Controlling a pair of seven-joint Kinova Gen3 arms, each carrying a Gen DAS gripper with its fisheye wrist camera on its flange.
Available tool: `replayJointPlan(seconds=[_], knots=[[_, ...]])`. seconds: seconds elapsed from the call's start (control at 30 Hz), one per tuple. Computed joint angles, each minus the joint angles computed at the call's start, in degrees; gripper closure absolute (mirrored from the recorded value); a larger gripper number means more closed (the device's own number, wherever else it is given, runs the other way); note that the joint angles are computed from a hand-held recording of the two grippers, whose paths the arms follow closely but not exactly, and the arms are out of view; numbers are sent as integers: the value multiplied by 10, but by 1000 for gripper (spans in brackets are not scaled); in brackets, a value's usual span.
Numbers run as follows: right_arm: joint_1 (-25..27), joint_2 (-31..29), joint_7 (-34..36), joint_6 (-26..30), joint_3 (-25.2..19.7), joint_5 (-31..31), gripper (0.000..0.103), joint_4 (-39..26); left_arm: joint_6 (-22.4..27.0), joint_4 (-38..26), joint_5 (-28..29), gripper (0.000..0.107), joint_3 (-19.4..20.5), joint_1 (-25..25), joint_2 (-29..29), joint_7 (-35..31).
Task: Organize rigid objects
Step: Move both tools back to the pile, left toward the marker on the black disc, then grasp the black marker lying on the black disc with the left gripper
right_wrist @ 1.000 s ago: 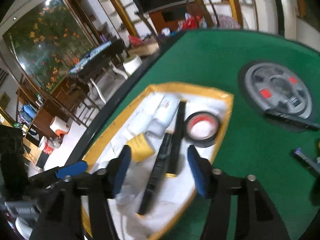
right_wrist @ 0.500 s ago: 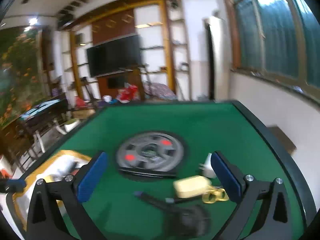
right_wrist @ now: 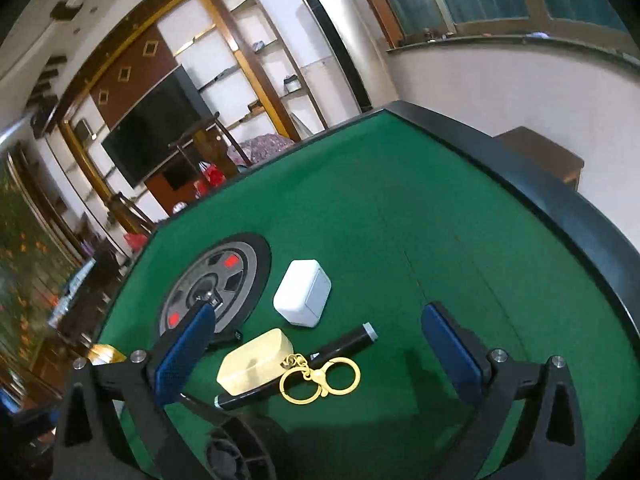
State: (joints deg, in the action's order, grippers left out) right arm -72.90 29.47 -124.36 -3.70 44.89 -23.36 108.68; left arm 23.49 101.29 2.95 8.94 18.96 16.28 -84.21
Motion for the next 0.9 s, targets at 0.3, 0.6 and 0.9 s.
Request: replayJointPlan(seconds=[0.3, 0.6, 0.9], knots=[[62, -20, 39, -22, -77, -31, 0, 4, 84, -174, -153, 38, -67, 73, 143, 23], [70, -13, 62, -7, -82, -55, 0, -4, 142, -246, -180, 50, -85, 101, 201, 25], [107, -9, 13, 8, -117, 0, 0, -20, 151, -179, -113, 93, -36, 60, 150, -16]])
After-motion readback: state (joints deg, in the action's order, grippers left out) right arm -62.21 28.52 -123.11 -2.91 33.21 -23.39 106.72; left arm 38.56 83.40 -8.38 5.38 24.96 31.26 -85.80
